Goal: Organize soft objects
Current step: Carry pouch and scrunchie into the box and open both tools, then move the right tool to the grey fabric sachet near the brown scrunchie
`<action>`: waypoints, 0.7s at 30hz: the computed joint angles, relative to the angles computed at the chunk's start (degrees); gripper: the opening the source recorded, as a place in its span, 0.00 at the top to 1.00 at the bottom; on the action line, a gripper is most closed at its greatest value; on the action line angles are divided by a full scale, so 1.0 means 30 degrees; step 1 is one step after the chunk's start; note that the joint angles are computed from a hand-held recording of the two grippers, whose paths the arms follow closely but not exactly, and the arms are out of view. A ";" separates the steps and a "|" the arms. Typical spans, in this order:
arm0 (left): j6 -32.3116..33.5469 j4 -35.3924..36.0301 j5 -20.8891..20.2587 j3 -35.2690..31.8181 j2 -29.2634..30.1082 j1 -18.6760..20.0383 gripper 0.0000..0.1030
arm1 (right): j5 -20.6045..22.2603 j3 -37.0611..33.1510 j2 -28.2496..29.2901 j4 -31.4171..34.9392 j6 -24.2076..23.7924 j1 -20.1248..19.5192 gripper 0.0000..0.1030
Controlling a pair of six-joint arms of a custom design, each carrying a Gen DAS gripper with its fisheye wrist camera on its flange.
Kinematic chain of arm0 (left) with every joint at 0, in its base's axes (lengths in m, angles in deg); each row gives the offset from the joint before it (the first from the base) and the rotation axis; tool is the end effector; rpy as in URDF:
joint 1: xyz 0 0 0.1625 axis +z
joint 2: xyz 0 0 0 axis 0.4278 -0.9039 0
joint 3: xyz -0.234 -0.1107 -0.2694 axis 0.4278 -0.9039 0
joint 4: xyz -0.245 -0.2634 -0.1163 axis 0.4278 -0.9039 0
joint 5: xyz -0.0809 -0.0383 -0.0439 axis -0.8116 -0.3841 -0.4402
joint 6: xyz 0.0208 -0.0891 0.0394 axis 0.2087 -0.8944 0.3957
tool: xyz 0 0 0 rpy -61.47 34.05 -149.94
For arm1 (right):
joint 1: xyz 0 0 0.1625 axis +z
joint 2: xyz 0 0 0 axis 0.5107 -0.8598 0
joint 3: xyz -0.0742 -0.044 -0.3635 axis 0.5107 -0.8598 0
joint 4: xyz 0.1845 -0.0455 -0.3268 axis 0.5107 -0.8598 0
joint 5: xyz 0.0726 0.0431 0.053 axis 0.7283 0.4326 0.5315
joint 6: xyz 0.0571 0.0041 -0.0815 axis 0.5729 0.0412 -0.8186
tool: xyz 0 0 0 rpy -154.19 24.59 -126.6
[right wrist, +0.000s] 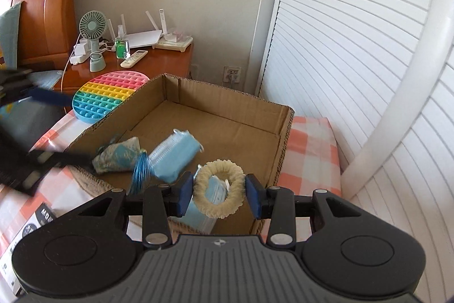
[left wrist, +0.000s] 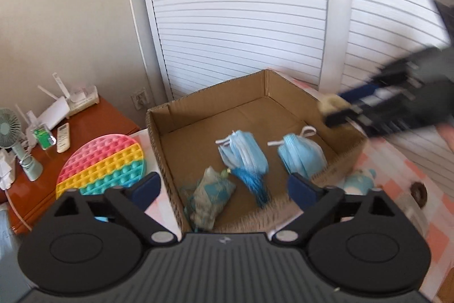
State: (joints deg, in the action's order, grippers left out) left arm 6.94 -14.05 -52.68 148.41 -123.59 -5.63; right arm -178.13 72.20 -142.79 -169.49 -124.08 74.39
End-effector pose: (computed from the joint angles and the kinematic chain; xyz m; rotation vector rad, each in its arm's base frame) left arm -0.2910 -0.3403 0.1859 0.3511 2.0458 -0.9902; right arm 0.2497 -0.5002 0.2289 1.5033 -2.2625 0.5283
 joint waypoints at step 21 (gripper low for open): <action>-0.8929 0.5224 -0.2648 0.0920 0.0479 -0.4142 0.03 | 0.0113 -0.2720 0.2216 0.1104 0.1706 0.0959 0.02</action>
